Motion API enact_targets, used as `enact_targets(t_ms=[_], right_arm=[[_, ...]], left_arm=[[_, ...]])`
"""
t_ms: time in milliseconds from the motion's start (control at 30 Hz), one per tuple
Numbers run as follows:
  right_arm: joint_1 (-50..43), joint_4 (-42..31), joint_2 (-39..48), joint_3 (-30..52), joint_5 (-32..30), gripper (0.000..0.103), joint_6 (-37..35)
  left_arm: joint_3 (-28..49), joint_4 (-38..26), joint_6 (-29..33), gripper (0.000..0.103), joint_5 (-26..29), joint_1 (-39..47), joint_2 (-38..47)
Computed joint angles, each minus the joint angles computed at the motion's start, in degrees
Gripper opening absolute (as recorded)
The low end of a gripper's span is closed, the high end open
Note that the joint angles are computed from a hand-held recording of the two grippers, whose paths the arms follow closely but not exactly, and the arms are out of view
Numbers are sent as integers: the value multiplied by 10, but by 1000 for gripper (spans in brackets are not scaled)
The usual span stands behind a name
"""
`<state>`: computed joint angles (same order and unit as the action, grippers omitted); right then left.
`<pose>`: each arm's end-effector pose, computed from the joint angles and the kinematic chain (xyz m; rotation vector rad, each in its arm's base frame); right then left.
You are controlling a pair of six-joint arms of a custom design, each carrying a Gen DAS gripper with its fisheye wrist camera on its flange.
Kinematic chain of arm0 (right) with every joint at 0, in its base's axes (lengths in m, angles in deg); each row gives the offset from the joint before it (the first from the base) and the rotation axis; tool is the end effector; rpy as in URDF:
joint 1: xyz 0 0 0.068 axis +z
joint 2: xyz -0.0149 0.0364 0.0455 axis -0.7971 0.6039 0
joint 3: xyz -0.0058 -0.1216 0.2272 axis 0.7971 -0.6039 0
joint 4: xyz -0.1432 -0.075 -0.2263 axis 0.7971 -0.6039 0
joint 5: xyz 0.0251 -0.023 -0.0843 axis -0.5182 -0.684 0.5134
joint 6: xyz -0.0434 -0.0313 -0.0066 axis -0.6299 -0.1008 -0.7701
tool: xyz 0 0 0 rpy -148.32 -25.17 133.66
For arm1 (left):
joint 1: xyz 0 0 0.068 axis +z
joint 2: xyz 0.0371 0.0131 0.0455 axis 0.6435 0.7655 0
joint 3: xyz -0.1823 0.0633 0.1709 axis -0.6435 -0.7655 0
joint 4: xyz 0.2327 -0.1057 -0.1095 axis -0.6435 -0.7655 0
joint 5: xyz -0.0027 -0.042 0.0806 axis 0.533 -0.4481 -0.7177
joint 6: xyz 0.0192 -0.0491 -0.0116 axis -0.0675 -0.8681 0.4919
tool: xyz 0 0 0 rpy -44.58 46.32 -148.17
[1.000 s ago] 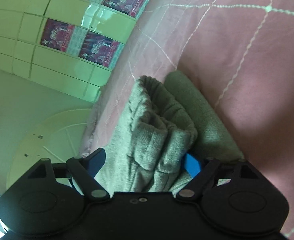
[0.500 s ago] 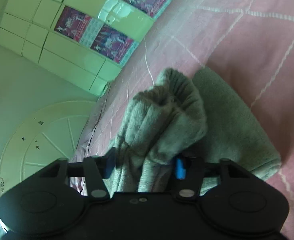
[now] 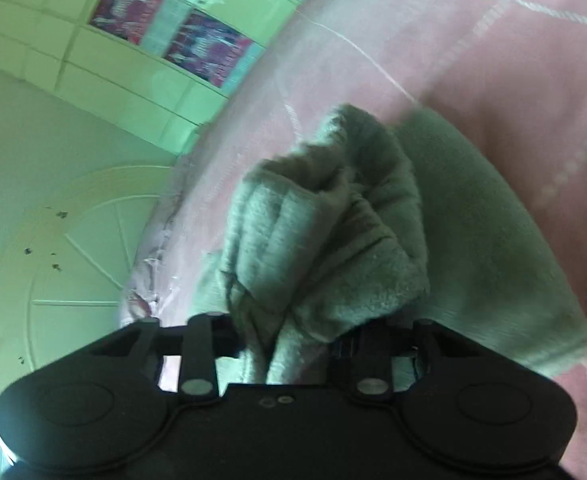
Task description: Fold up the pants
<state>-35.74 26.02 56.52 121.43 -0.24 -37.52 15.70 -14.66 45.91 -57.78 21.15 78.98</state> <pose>0.3669 0.1295 0.0414 0.2841 2.2315 1.1278 0.2452 -0.0757 -0.0066 -0.1932 2.1411 -0.1804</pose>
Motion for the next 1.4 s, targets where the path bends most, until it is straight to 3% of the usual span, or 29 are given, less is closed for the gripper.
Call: enact_targets(t_ms=[100, 167, 200, 267, 367, 467, 533, 600, 667, 833, 967, 1000, 1067, 1133, 1167, 1300, 1367, 1400], right_arm=[[22, 27, -38, -22, 10, 26, -1], [30, 41, -71, -38, 2, 25, -5], [29, 75, -88, -55, -4, 24, 7], [24, 107, -123, -75, -16, 24, -2], [7, 98, -149, -98, -26, 24, -36], [-33, 117, -91, -120, 11, 25, -21], [-71, 61, 8, -81, 17, 21, 25], [-99, 183, 67, -101, -29, 21, 70], [-85, 152, 34, -114, -8, 24, 26], [-89, 84, 1, -100, -16, 26, 13], [-70, 178, -24, -119, -28, 27, 4], [-71, 170, -26, -119, -21, 26, 1], [-72, 65, -9, -86, 16, 25, 2], [-87, 118, 42, -81, -8, 23, 52], [-83, 116, 33, -85, -4, 24, 42], [-84, 54, 9, -67, -28, 32, 13], [-92, 59, -23, -92, -28, 63, 13], [-96, 80, -41, -119, -19, 90, 7]], left_arm=[[37, -64, 5, 93, 1, 15, -10], [45, -76, 2, 93, -41, 16, -2], [45, -68, -4, 93, -50, 20, 12], [27, 10, -5, 96, -33, 25, 44], [34, -15, -15, 98, -63, 4, 35], [36, 7, -18, 99, -84, -7, 55], [42, 4, -10, 101, -94, -16, 61], [49, -6, 2, 103, -100, -21, 61], [45, -1, -1, 103, -93, -15, 61], [43, 10, -3, 103, -92, -15, 66], [38, 30, -10, 103, -100, -19, 75], [39, 30, -8, 103, -101, -20, 75], [41, 25, -6, 103, -105, -23, 75], [42, 22, 0, 103, -100, -23, 73], [42, 18, 0, 103, -100, -23, 71], [40, 20, -5, 103, -96, -20, 71], [31, -11, -2, 103, -96, -25, 44], [19, -6, -2, 103, -92, -27, 36]])
